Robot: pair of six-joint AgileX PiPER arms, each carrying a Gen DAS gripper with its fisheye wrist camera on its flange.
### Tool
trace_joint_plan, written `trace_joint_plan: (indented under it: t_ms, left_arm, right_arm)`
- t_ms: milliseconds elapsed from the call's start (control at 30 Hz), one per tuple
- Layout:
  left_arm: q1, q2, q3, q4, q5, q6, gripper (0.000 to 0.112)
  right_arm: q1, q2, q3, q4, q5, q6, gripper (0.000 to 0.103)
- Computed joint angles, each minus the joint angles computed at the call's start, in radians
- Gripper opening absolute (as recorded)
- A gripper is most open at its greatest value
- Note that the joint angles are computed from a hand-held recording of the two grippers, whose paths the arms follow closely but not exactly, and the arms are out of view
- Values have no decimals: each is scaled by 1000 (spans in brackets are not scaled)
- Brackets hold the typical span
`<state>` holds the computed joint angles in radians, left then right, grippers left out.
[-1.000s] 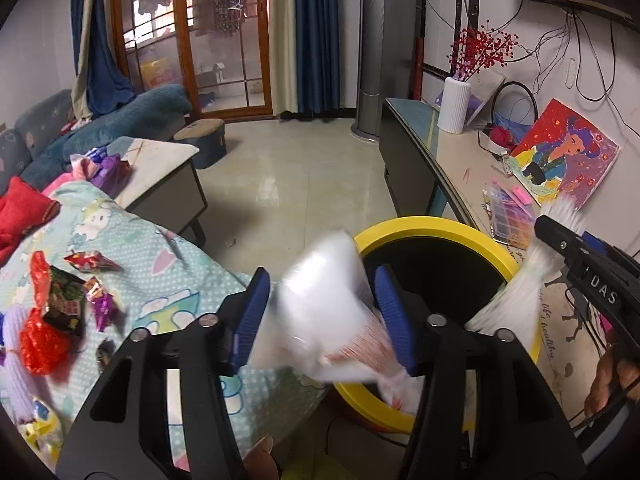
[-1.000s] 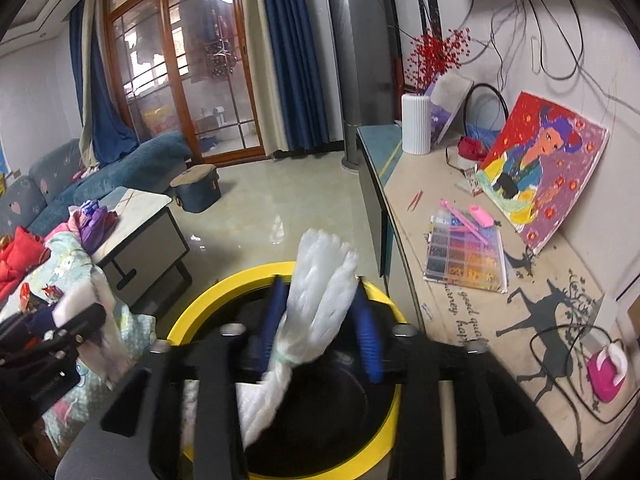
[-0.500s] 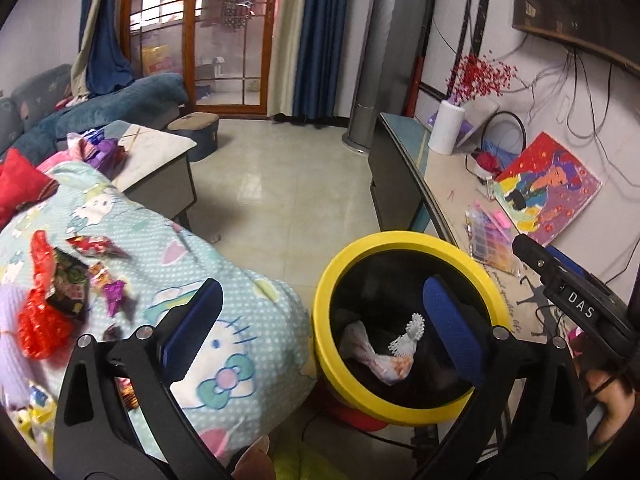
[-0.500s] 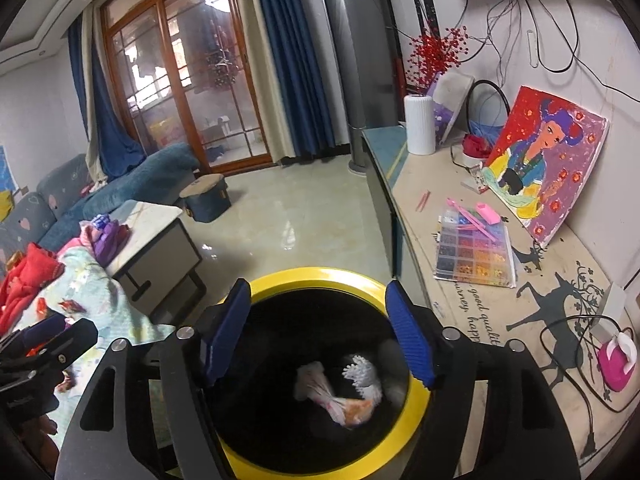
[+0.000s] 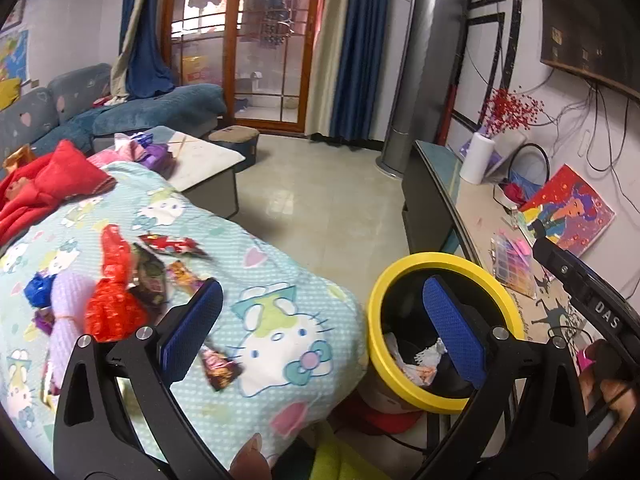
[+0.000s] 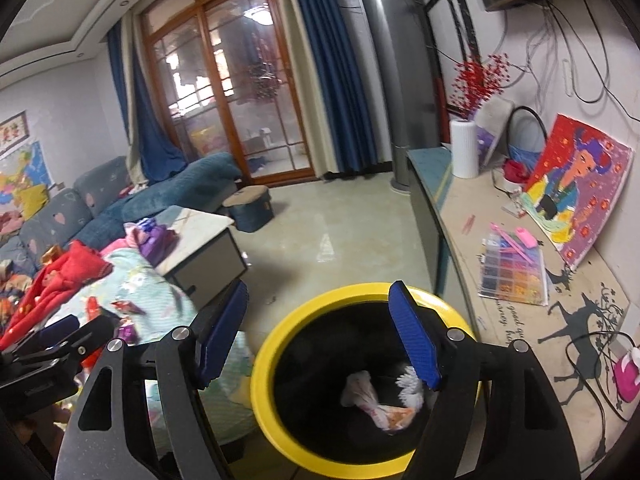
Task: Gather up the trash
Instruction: 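Move both open tools back over the trash on the bed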
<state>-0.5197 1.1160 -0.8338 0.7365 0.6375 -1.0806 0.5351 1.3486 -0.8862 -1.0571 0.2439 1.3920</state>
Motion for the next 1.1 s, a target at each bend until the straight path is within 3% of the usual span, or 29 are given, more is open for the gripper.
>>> trace_joint_plan:
  t_ms: [267,800,967,1100]
  left_arm:
    - [70,-104,50,-25,14,63,92]
    - [331,-236,87,-160,-13,286,92]
    - [533,-259,92,-352,-63,515,92]
    - [754,-271,97,-632,-104,827,92]
  right_arm:
    - [126,-1,-26,-79,44,82,74]
    - [299,71,-116,28,65,5,75]
    - [350,118,-171,118,66,-90,75]
    - [409,165,-223,151,82,-131,75]
